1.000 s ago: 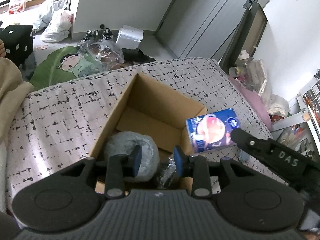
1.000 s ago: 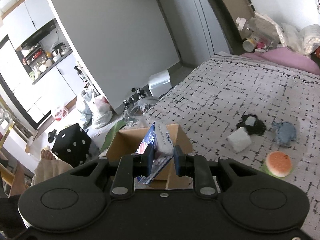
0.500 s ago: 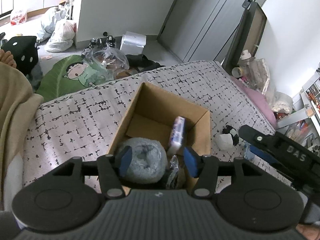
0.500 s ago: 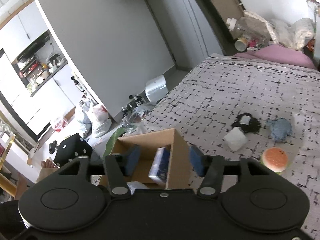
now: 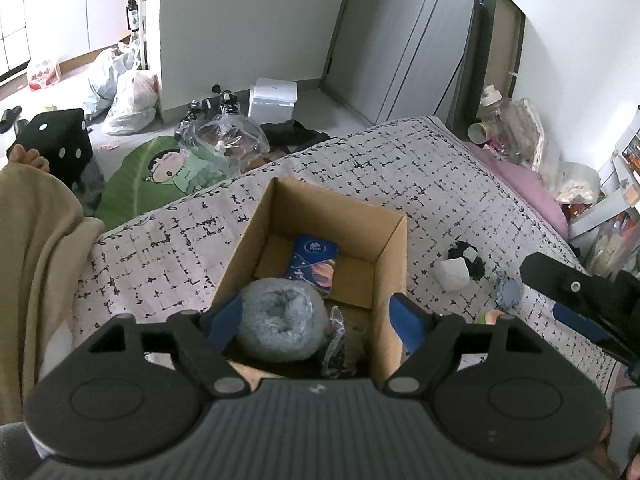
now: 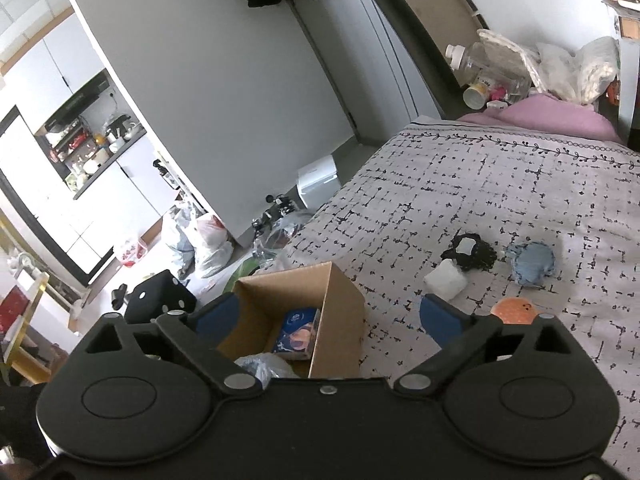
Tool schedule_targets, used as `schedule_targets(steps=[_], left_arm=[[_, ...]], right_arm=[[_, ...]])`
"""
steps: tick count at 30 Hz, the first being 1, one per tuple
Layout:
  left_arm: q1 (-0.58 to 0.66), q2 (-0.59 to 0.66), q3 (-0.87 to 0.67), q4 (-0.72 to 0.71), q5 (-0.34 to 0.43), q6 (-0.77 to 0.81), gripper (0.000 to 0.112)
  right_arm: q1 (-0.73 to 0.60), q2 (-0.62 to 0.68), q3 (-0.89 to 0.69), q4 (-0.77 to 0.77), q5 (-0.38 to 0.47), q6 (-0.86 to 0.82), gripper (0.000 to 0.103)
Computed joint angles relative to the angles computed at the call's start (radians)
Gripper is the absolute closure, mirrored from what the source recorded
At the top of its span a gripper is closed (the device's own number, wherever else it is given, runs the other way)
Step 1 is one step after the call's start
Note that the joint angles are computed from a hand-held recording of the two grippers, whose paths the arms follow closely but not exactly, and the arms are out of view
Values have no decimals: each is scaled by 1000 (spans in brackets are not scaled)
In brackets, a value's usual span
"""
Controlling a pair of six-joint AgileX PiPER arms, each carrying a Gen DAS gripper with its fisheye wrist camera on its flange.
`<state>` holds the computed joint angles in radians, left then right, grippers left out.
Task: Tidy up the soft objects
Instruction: 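Move left tool to burger plush while right tool moves to blue denim plush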
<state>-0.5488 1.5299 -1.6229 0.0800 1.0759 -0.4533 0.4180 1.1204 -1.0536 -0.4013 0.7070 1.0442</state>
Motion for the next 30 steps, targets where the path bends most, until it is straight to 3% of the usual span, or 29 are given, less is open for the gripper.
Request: schedule_targets(steps=[6, 10, 16, 22, 30], left_arm=[[-77, 16, -45, 81, 42, -69, 29], [-125, 10, -46, 126, 28, -105, 16], [-184, 41, -94, 182, 48, -161, 10], [-223, 73, -155, 200, 71, -198, 10], [-255, 100, -198, 209, 47, -216, 10]], right_arm=[[-101, -60, 24, 154, -19, -172, 2], [-181, -93, 37, 261, -15, -287, 0], [-332, -137, 55, 469, 12, -505, 0], [-529, -164, 66, 700, 61, -722, 0], [-707, -168, 75, 795, 141, -821, 0]])
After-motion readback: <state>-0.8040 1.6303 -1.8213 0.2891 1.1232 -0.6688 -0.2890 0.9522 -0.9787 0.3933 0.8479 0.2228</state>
